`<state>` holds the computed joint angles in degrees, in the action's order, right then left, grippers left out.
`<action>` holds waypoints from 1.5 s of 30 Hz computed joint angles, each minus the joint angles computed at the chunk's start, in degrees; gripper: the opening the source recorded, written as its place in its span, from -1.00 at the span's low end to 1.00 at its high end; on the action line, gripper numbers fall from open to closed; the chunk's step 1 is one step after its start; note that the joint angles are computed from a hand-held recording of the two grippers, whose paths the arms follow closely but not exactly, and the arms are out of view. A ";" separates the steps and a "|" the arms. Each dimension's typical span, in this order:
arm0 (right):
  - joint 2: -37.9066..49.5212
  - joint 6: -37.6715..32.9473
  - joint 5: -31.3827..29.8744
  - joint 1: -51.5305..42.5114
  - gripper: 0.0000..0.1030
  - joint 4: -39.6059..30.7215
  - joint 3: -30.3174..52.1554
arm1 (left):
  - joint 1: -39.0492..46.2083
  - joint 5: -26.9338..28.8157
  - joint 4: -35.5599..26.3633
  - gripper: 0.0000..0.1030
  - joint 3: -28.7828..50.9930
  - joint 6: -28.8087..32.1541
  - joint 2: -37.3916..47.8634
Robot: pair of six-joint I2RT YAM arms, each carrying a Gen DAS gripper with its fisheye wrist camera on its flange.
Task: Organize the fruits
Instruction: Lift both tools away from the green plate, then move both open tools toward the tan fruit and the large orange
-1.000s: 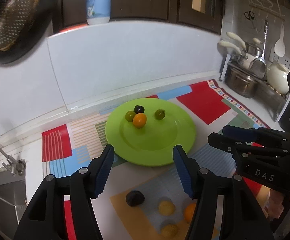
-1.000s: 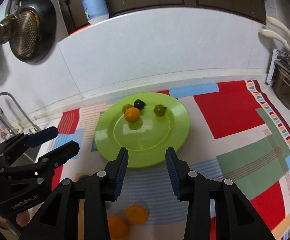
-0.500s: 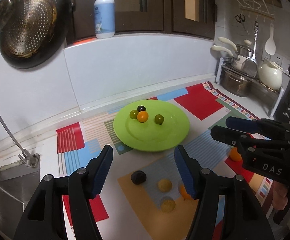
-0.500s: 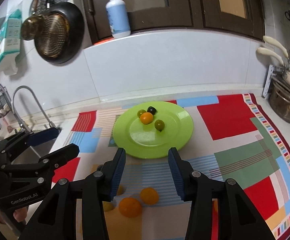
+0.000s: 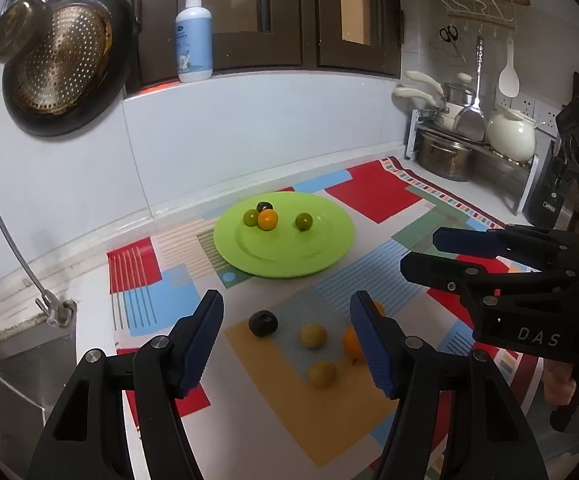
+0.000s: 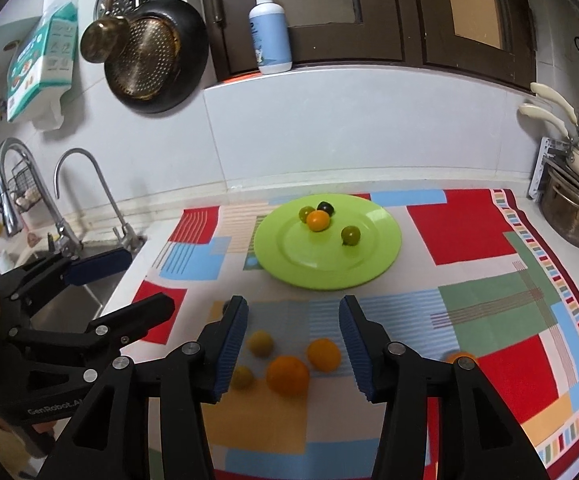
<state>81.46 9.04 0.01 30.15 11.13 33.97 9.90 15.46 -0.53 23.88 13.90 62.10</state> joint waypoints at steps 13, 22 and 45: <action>0.63 -6.32 -2.68 0.81 -0.06 3.09 -3.98 | -2.66 -5.09 4.63 0.26 -9.42 -2.24 -7.30; 5.72 -10.06 -9.74 -2.93 -0.06 5.96 -5.42 | -9.78 -11.91 11.15 0.26 -13.04 -4.37 -3.79; 22.99 -13.97 -16.07 -5.93 -0.06 7.24 2.93 | -10.74 -10.75 29.83 -0.16 -9.99 -0.56 25.72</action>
<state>104.45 -4.93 -16.06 24.22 18.37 36.91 -0.84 4.71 29.30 13.89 13.34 87.82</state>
